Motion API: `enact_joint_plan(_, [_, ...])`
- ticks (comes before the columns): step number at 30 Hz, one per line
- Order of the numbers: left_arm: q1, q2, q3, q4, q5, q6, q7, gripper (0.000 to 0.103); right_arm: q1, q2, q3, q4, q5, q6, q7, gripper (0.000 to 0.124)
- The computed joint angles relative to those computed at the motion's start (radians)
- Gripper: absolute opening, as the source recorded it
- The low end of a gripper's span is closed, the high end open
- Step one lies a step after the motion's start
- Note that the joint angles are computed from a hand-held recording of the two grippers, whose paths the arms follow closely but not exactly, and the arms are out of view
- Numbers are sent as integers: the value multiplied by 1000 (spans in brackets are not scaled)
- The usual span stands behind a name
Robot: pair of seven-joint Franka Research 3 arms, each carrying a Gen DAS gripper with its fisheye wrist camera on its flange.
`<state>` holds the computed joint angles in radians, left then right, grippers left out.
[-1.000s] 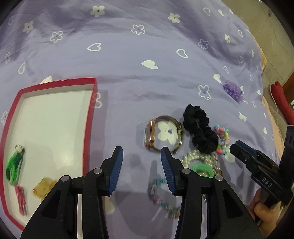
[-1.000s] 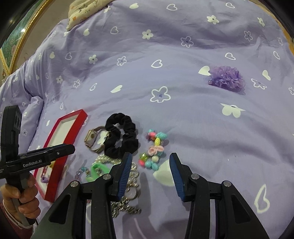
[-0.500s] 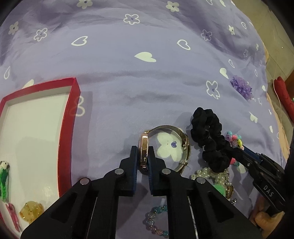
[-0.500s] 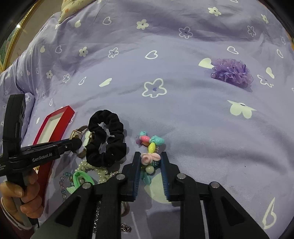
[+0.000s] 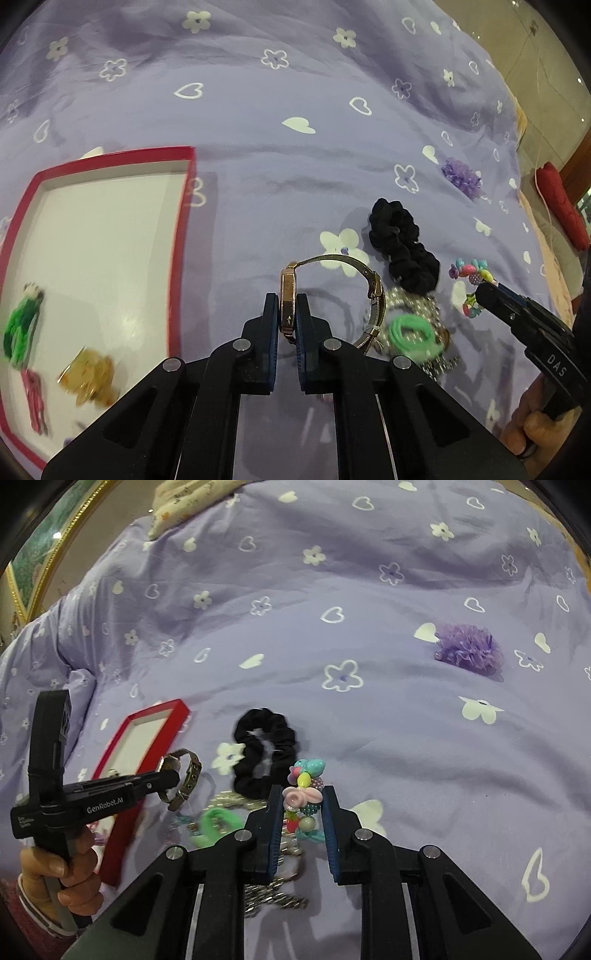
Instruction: Organize jewelry
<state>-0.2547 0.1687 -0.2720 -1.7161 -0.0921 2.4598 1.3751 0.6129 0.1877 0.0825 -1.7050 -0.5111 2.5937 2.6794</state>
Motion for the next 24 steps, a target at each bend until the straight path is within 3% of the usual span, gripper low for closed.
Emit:
enact_joint_plan(11, [10, -169, 28, -174, -80, 57, 30, 7, 33, 23, 16, 56, 9, 33, -25, 20])
enact_joint_plan(24, [35, -275, 88, -285, -70, 82, 10, 7, 108, 172, -3, 269, 123, 17, -181, 20])
